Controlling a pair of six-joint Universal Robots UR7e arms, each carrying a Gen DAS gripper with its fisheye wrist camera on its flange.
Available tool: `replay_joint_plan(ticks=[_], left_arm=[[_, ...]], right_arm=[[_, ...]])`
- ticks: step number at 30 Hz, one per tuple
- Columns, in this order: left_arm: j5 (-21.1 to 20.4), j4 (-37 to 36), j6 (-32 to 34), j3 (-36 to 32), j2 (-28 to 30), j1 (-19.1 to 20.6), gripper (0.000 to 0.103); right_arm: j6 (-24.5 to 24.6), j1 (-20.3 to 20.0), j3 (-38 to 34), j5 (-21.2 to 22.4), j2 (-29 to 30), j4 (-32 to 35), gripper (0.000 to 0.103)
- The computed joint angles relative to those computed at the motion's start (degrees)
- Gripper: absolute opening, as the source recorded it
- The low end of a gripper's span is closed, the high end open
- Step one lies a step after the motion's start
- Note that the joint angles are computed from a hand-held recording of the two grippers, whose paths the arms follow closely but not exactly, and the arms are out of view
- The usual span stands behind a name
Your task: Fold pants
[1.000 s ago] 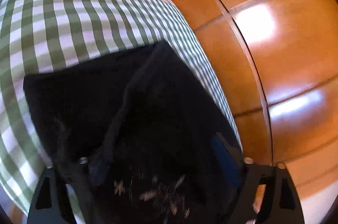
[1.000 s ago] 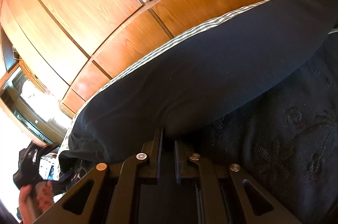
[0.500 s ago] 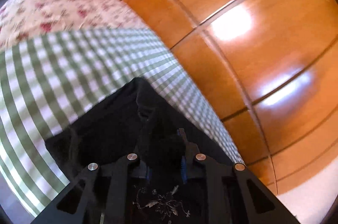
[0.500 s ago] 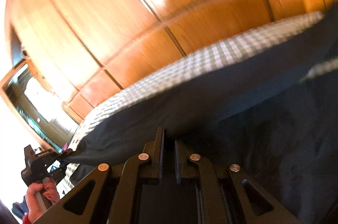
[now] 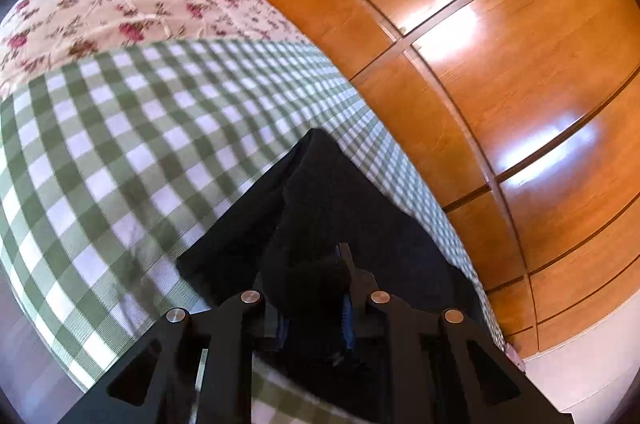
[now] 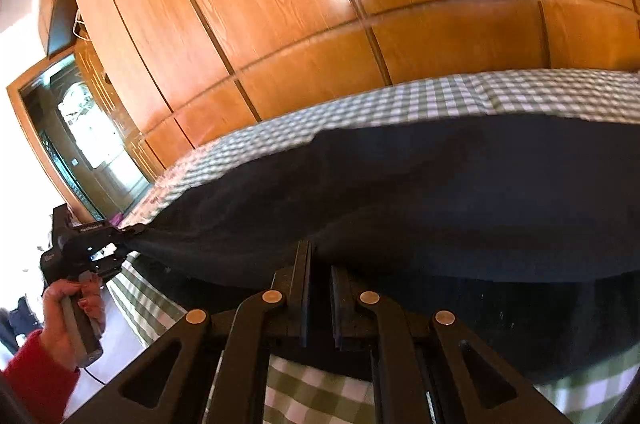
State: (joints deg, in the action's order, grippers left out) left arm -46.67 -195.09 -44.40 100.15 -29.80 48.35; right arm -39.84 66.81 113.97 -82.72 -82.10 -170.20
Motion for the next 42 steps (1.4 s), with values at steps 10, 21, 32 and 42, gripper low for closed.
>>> replay_joint_plan(ticks=[10, 21, 32, 42], left_arm=[[0.08, -4.72, 1.86, 1.46, 0.82, -0.1, 0.019], [6.01, 4.89, 0.39, 1.34, 0.45, -1.26, 0.025], [11.69, 4.07, -3.37, 2.08, 0.61, -3.65, 0.033], [23.93, 9.86, -3.63, 1.14, 2.36, -9.61, 0.041]], right_arm=[[0.85, -2.12, -0.69, 1.18, 0.03, 3.92, 0.008], [0.11, -3.21, -1.34, 2.16, 0.88, 7.72, 0.008], [13.11, -9.33, -4.66, 14.44, -2.14, 9.62, 0.045], [23.97, -18.19, -9.22, 13.81, -5.9, 3.15, 0.047]])
